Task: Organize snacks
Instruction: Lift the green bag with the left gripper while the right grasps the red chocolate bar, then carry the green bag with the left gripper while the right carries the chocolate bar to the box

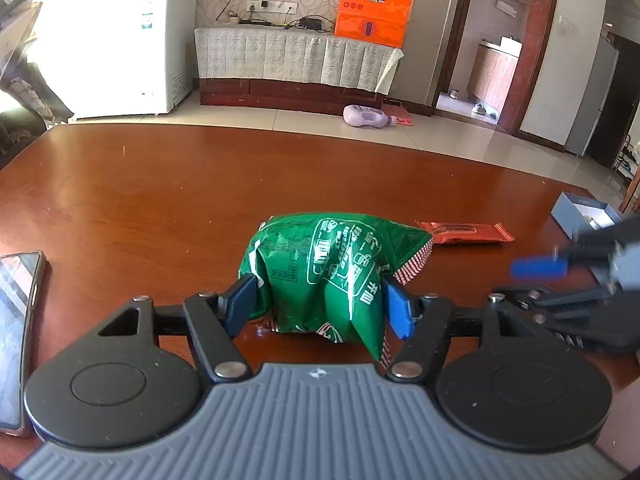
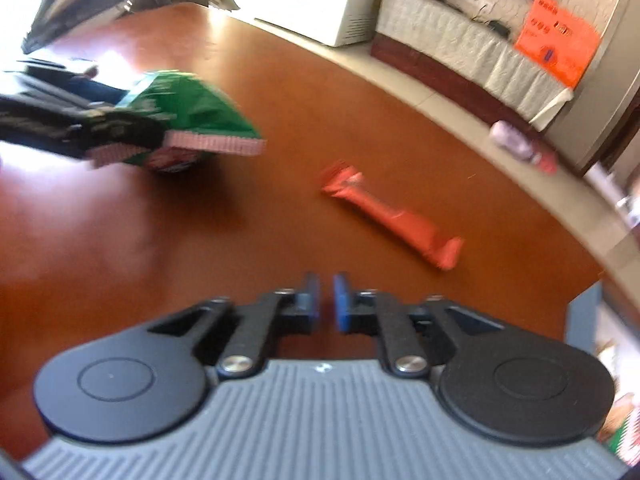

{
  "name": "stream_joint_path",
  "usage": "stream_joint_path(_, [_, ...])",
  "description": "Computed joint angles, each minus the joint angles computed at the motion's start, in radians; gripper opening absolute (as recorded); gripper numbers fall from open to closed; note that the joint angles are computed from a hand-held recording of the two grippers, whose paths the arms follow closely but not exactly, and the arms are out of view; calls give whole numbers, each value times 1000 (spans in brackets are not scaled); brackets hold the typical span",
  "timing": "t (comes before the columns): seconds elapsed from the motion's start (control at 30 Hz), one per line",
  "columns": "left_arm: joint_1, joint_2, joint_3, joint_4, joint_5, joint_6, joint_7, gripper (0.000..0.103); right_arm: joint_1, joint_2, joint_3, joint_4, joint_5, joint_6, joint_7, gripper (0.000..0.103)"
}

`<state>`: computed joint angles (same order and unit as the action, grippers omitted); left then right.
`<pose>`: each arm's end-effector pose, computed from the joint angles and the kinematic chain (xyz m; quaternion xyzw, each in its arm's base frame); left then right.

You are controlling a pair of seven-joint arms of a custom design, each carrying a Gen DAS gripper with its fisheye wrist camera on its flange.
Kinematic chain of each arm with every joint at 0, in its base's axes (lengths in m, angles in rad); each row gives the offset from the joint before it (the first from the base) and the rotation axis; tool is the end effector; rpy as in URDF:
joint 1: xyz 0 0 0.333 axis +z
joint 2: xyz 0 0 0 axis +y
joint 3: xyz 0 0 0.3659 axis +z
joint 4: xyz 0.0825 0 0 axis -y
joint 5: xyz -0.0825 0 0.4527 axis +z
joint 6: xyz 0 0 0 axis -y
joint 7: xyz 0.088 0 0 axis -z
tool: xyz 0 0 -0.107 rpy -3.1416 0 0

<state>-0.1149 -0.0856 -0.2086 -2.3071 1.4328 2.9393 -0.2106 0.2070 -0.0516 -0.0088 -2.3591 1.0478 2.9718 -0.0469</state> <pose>0.5141 -0.2413 0.4267 -0.6708 0.5971 -0.3438 0.2743 0.5670 0.0532 0.4042 -0.8660 0.3353 -0.2632 0.2615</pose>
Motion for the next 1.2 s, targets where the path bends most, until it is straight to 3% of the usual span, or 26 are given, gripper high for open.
stream_joint_path(0.03, [0, 2, 0, 2, 0, 0, 0, 72, 1, 30, -3, 40, 25, 1, -36, 54])
stream_joint_path(0.2, [1, 12, 4, 10, 23, 7, -15, 74, -26, 132, 40, 162, 177, 45, -322, 54])
stream_joint_path(0.27, [0, 20, 4, 18, 34, 5, -24, 74, -26, 176, 23, 196, 26, 13, -198, 54])
stream_joint_path(0.4, [-7, 30, 7, 26, 52, 5, -34, 74, -106, 223, 43, 282, -42, -158, -70, 54])
stream_joint_path(0.43, [-8, 32, 8, 27, 61, 6, -42, 74, -115, 232, 34, 305, -87, -219, 17, 53])
stream_joint_path(0.5, [-9, 34, 11, 29, 73, 9, -54, 74, -138, 246, 23, 345, -146, -346, 178, 46])
stream_joint_path(0.53, [-10, 33, 12, 29, 78, 11, -61, 74, -151, 244, 26, 350, -145, -391, 205, 35])
stream_joint_path(0.63, [-14, 40, 12, 34, 85, 7, -69, 76, -153, 198, 39, 294, -150, -382, 213, 24])
stream_joint_path(0.67, [-17, 45, 12, 38, 84, 6, -68, 77, -152, 182, 39, 275, -147, -392, 220, 24])
stream_joint_path(0.83, [-29, 58, 10, 47, 59, -4, -27, 78, -115, 58, 35, 103, -63, -276, 208, 24])
stream_joint_path(1.07, [-49, 62, 4, 59, 87, -43, -34, 65, -60, -72, -11, -56, 0, -195, 226, 24])
stream_joint_path(1.2, [-57, 56, 1, 60, 94, -46, -57, 61, -38, -126, -49, -96, 72, -190, 214, 24])
